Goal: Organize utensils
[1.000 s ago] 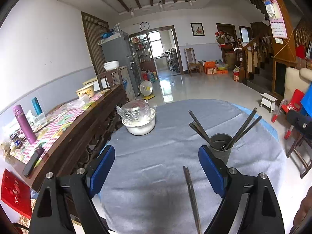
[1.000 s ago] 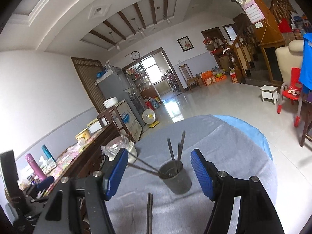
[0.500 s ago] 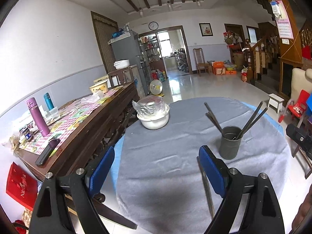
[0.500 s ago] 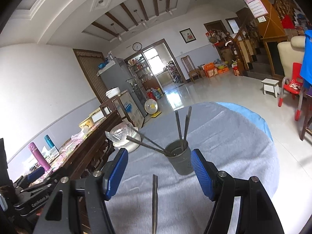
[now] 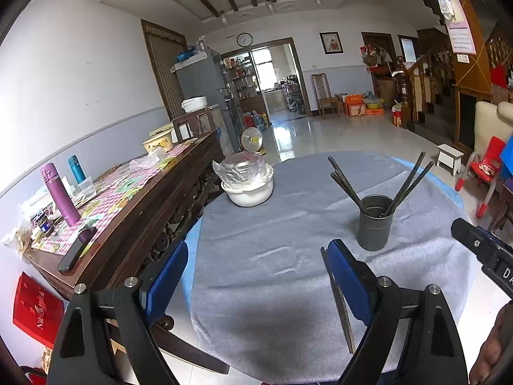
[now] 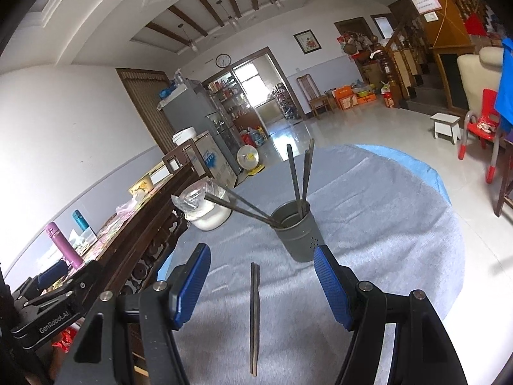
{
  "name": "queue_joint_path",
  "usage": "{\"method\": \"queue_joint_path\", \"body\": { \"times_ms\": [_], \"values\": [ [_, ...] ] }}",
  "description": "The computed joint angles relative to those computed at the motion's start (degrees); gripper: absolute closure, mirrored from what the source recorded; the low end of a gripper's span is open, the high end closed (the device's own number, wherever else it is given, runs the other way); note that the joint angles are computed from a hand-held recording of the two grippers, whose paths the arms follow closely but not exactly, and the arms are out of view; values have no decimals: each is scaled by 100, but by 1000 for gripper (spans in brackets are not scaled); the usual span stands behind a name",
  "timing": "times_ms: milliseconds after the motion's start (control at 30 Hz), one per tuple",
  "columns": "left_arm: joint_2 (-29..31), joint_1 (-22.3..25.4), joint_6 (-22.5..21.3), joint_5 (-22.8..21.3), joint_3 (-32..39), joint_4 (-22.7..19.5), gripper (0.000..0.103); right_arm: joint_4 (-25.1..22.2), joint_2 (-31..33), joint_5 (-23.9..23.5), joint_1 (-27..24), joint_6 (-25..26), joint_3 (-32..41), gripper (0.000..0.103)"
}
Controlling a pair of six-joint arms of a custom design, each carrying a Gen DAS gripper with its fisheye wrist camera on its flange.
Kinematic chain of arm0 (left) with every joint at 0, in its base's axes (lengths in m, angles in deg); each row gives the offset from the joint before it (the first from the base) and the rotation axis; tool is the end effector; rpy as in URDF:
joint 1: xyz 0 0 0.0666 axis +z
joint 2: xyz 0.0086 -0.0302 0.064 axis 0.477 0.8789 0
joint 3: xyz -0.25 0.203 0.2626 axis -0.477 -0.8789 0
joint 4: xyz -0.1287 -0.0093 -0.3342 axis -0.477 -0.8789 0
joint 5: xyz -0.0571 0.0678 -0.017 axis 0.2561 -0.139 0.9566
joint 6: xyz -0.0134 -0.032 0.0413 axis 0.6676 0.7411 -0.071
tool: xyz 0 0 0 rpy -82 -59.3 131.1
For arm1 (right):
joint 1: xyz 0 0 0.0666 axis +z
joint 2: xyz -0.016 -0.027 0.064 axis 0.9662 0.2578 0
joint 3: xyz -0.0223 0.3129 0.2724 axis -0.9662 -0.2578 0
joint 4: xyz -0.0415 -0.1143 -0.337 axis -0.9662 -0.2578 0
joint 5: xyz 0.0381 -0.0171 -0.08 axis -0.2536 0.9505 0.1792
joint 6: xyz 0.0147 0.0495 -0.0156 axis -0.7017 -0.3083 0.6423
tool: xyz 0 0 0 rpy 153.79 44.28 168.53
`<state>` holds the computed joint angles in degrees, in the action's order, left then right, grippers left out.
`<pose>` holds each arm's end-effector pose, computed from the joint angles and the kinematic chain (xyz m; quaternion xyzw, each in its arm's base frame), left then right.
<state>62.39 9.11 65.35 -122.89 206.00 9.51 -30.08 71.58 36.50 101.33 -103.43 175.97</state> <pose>0.4466 -0.1300 0.6692 -0.1494 0.8449 0.2304 0.4591 0.5189 0.2643 0.6414 -0.0734 0.8417 0.3099 0.4360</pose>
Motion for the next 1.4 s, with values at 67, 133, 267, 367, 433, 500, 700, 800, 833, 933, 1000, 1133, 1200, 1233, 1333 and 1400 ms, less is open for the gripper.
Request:
{"method": "queue_joint_path", "body": {
  "times_ms": [67, 133, 267, 367, 433, 500, 700, 800, 833, 933, 1000, 1133, 1200, 1233, 1333, 1400],
  "values": [
    [-2, -15, 9, -17, -9, 4, 14, -15, 4, -33, -9, -5, -14, 32],
    [14, -19, 50, -25, 15, -38, 14, -29, 6, -82, -26, -26, -15, 32],
    [26, -4, 119, -42, 42, -98, 14, -9, -4, -102, -36, -38, -32, 32],
    [24, 5, 188, -24, 40, -133, 14, -26, 1, -112, -30, -37, -24, 32],
    [18, 11, 190, -27, 30, -130, 14, -65, 13, -117, -16, -22, 12, 32],
    [1, 18, 202, -26, 4, -117, 14, -113, 36, -137, 3, 8, 62, 32],
    [-45, 67, 265, -11, -64, -104, 14, -194, 84, -158, 65, 103, 157, 32],
    [-61, 90, 289, -9, -83, -102, 14, -201, 91, -148, 89, 114, 162, 32],
    [-62, 101, 288, 1, -89, -95, 14, -204, 93, -144, 94, 109, 161, 32],
    [-72, 122, 303, 18, -115, -88, 14, -189, 86, -133, 102, 94, 130, 32],
    [-66, 129, 321, 35, -116, -101, 14, -180, 84, -129, 108, 89, 113, 32],
    [-80, 146, 341, 67, -163, -87, 14, -180, 84, -128, 113, 91, 85, 32],
    [-90, 157, 350, 84, -183, -84, 14, -161, 73, -113, 127, 100, 43, 32],
    [-98, 163, 358, 85, -193, -87, 14, -142, 58, -107, 130, 103, 4, 32],
    [-112, 173, 379, 106, -223, -83, 14, -159, 69, -106, 141, 116, 10, 32],
    [-118, 178, 395, 109, -240, -92, 14, -162, 67, -99, 148, 120, -3, 32]
  ]
}}
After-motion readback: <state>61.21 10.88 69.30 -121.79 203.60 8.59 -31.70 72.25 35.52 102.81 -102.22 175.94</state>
